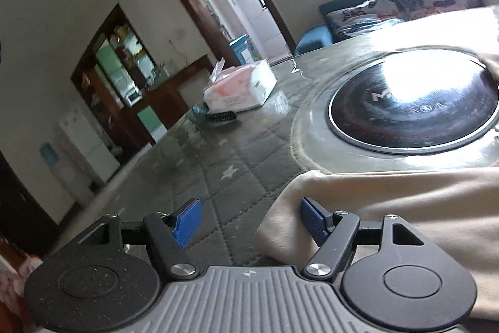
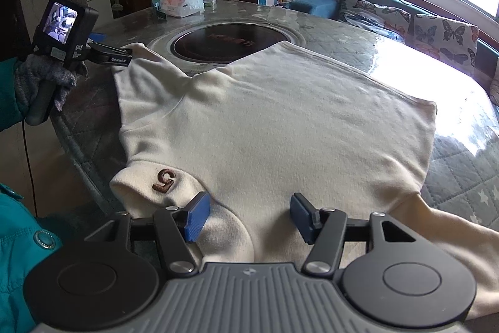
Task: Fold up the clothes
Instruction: 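Release the sleeve with the left gripper and smooth the sweatshirt flat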
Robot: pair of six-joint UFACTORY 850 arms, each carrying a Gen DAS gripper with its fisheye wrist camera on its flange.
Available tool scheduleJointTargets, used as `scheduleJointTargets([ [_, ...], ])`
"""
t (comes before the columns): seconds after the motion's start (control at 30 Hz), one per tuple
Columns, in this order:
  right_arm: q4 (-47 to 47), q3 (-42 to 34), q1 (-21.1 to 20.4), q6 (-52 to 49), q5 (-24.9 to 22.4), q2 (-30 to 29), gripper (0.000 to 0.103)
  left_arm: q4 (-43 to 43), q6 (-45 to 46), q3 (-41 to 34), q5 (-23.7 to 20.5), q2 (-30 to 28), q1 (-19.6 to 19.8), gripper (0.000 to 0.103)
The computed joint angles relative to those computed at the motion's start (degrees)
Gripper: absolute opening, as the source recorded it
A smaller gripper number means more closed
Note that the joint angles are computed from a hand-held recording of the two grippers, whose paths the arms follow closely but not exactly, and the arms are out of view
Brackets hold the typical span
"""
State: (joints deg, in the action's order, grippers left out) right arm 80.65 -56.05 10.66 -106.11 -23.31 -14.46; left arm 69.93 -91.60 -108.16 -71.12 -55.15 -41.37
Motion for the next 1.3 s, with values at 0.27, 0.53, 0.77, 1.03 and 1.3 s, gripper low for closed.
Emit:
scheduleJointTargets([
  [0.27, 0.5, -0.1, 0.2, -0.5, 0.5, 0.1, 0.060, -1.0, -6.3, 5.5, 6.5, 5.3, 0.1, 0.073],
  [0.53, 1.5, -0.1, 0.3, -1.2, 0.6, 0.4, 0.060, 2.0, -10.9, 8.8, 16.3, 9.6, -1.2, 0.073],
  [0.77, 2.9, 0.1, 0.1, -1.8, 0.7, 0.6, 0.060, 9.2, -16.6, 12.7, 33.4, 13.4, -2.8, 0.073],
  [1.03, 2.6, 0.1, -0.1, -1.1, 0.7, 0.5, 0.060, 11.1, -13.9, 12.0, 43.4, 11.5, -4.1, 0.067],
  [1.3, 1.0, 0.2, -0.1, 0.7, 0.3, 0.3, 0.060, 3.5, -5.1, 12.5, 43.0, 10.8, -3.6, 0.066],
])
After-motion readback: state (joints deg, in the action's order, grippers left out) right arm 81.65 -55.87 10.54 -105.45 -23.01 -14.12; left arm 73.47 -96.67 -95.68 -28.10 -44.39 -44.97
